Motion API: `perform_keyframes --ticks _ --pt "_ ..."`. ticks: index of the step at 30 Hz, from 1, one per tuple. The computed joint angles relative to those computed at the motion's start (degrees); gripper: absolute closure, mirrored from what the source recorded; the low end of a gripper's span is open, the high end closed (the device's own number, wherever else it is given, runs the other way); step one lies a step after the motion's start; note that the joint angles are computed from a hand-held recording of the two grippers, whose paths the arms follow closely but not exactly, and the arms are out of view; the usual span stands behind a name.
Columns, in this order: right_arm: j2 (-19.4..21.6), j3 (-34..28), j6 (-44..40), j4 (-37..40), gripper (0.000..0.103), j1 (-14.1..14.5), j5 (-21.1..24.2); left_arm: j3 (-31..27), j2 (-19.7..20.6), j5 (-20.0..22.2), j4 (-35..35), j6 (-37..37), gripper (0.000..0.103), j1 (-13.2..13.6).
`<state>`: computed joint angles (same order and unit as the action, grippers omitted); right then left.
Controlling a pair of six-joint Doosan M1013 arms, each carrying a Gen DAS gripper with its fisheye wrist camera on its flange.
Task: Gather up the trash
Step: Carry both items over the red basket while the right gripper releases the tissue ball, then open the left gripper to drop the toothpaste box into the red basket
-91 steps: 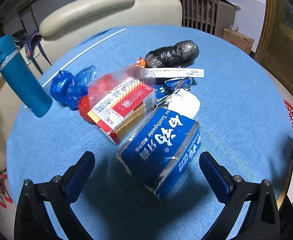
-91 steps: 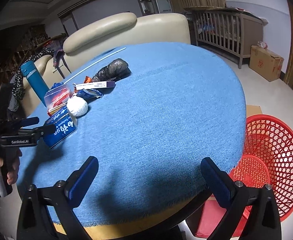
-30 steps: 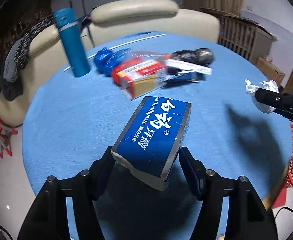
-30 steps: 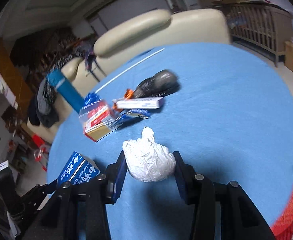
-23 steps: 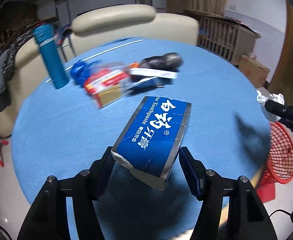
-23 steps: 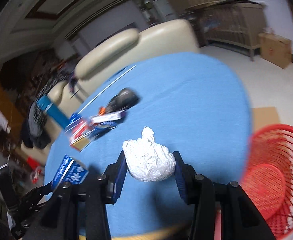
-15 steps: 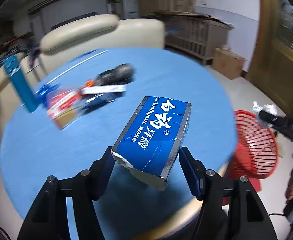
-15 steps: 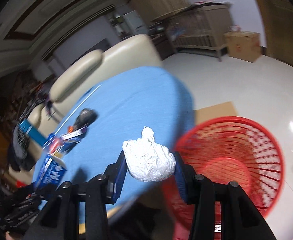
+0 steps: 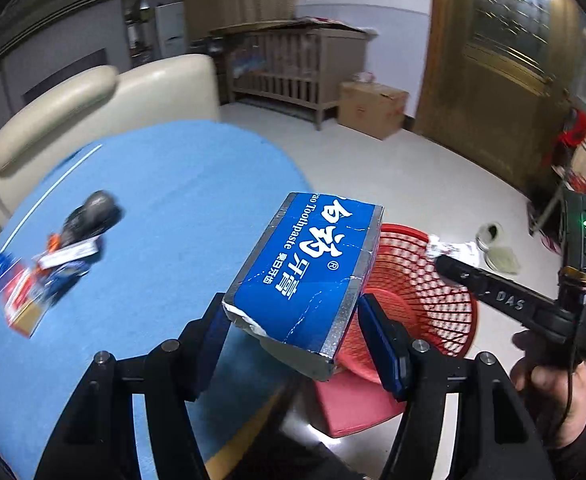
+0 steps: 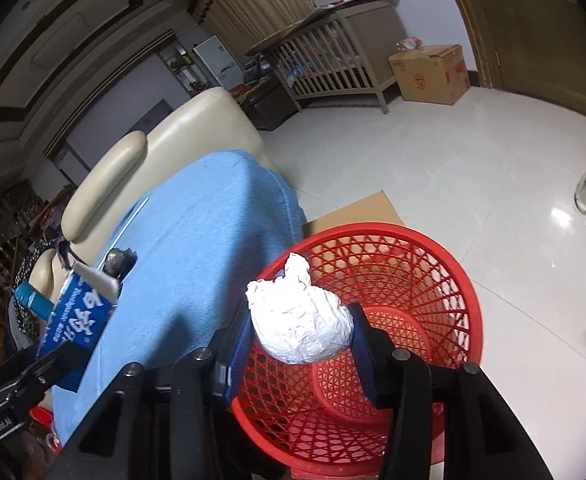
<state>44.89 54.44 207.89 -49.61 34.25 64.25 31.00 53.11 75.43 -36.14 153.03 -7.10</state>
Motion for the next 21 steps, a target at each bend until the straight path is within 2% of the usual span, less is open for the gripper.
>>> perform_keyframes --ticks 5,8,15,17,18,19,21 --pt "-1.0 2.1 2.3 -0.4 0.053 0.0 0.5 1.1 -0.2 1.7 1.5 1.4 0.036 -1.6" --pt "-1.7 3.5 3.0 0.4 0.051 -0.3 -0.8 0.9 0.1 2.6 2.7 1.1 0.036 -2.5" --pt "-1.8 4.3 3.0 0.6 0.051 -0.5 -0.9 2.7 -0.6 1.3 4.1 1.5 0.036 -3.2" --pt "-2.0 4.8 3.6 1.4 0.044 -0.7 -1.5 2.5 -0.5 1.3 4.3 1.4 0.036 -3.3" --pt "-2.0 4.8 3.8 1.9 0.033 -0.7 -1.4 2.5 -0.5 1.3 4.4 1.4 0.036 -3.5" --pt "-1.9 4.7 3.8 2.4 0.029 -0.8 -1.0 2.6 -0.6 1.3 4.5 1.6 0.036 -3.5" --pt "-2.0 4.9 4.5 2.2 0.029 -0.7 -0.7 3.1 -0.8 1.0 4.6 1.9 0.036 -3.4"
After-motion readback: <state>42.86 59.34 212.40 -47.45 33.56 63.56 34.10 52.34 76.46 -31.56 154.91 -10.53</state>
